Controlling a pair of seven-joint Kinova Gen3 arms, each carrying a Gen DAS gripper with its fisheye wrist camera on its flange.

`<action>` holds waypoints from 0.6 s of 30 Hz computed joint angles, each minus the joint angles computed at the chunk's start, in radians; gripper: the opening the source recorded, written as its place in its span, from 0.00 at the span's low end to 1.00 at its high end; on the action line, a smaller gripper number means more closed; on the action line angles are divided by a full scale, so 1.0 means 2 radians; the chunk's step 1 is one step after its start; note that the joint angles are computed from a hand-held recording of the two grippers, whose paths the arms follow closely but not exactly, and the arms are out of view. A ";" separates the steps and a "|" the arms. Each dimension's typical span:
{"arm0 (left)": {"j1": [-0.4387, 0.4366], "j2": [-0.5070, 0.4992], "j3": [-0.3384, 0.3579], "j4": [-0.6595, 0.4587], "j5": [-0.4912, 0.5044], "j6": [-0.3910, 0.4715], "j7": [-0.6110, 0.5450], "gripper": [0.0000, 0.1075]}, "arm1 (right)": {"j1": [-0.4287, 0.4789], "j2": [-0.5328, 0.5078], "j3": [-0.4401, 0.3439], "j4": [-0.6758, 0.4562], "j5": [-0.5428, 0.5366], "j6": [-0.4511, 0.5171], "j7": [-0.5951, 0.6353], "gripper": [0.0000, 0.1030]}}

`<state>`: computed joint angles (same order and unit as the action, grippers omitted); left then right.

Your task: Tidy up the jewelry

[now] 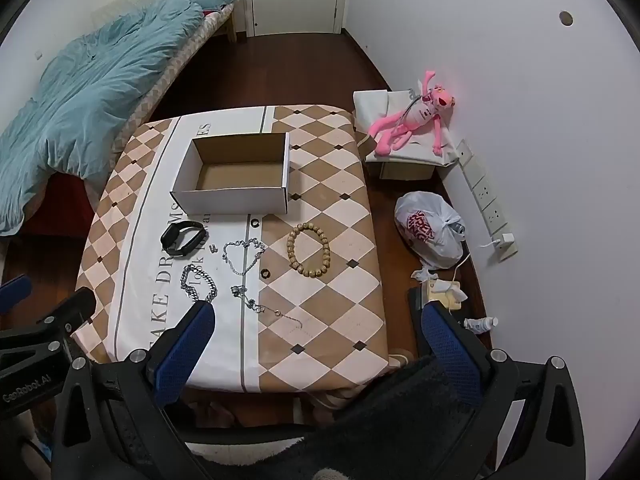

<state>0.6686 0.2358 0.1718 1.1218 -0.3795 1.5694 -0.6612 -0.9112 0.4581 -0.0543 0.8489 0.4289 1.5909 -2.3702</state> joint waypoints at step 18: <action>0.008 -0.007 0.002 -0.002 -0.018 0.000 0.006 0.96 | -0.004 0.000 0.002 -0.004 0.005 0.005 0.001 1.00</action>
<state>0.6840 0.2208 0.1760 1.1184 -0.4162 1.5700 -0.6483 -0.9184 0.4587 -0.0504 0.8403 0.4399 1.6016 -2.3680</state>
